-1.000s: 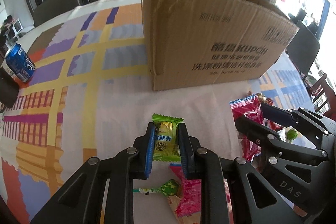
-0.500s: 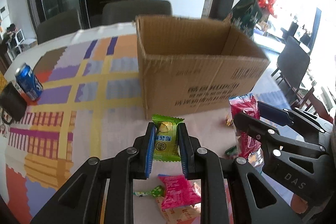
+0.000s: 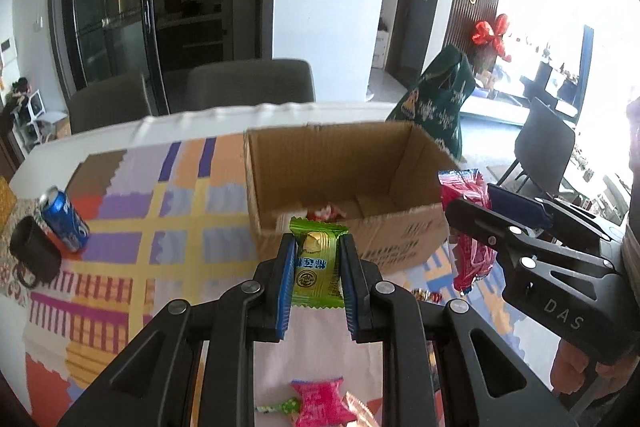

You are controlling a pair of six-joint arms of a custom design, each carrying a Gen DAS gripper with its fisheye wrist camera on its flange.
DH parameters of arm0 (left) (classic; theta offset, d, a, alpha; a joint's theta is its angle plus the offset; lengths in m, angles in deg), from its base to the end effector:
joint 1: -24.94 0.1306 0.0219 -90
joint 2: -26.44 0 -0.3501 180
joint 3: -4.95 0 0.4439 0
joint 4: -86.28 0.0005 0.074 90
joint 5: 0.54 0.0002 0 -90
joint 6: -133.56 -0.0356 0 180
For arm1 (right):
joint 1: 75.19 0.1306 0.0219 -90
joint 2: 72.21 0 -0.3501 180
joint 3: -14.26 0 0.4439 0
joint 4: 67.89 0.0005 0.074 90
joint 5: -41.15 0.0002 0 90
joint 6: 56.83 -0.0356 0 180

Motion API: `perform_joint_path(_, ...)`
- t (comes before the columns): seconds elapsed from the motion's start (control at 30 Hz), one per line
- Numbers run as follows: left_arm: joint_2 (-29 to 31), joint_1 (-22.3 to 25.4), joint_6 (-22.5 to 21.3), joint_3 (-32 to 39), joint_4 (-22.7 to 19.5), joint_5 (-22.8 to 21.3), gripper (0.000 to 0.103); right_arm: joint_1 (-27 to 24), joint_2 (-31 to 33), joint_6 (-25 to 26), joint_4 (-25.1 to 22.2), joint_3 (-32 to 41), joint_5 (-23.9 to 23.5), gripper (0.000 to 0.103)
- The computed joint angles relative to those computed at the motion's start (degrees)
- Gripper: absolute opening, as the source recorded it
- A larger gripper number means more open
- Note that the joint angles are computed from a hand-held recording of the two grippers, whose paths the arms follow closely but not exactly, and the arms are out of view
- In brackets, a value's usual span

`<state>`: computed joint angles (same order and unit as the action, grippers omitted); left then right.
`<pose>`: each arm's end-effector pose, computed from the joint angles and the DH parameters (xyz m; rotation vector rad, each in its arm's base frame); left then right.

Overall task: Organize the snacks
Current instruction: 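Carry both snacks into the cardboard box and open both tools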

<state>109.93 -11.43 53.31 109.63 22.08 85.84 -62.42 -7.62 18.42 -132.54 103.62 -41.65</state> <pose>0.3844 -0.2809 0.5640 0.5081 2.2874 -0.3308 0.3507 0.0744 0.5626 0.1056 2.2603 0.1133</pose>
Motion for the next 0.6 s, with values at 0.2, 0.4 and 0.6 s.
perform_joint_path(0.2,3.3,0.2,-0.6,4.9,-0.2,0.0,0.022,-1.7,2.0,1.9,1.3,3.0,0.1,0.043)
perform_joint_path(0.4,7.3,1.0,-0.5,9.7,-1.9,0.8,0.022,-3.5,5.1,3.2,1.7,6.3,-0.7,0.043)
perform_joint_path(0.6,10.6,1.5,0.2,13.3,-2.9,0.5,0.022,-4.6,8.4,4.6,1.8,9.2,-1.2,0.043)
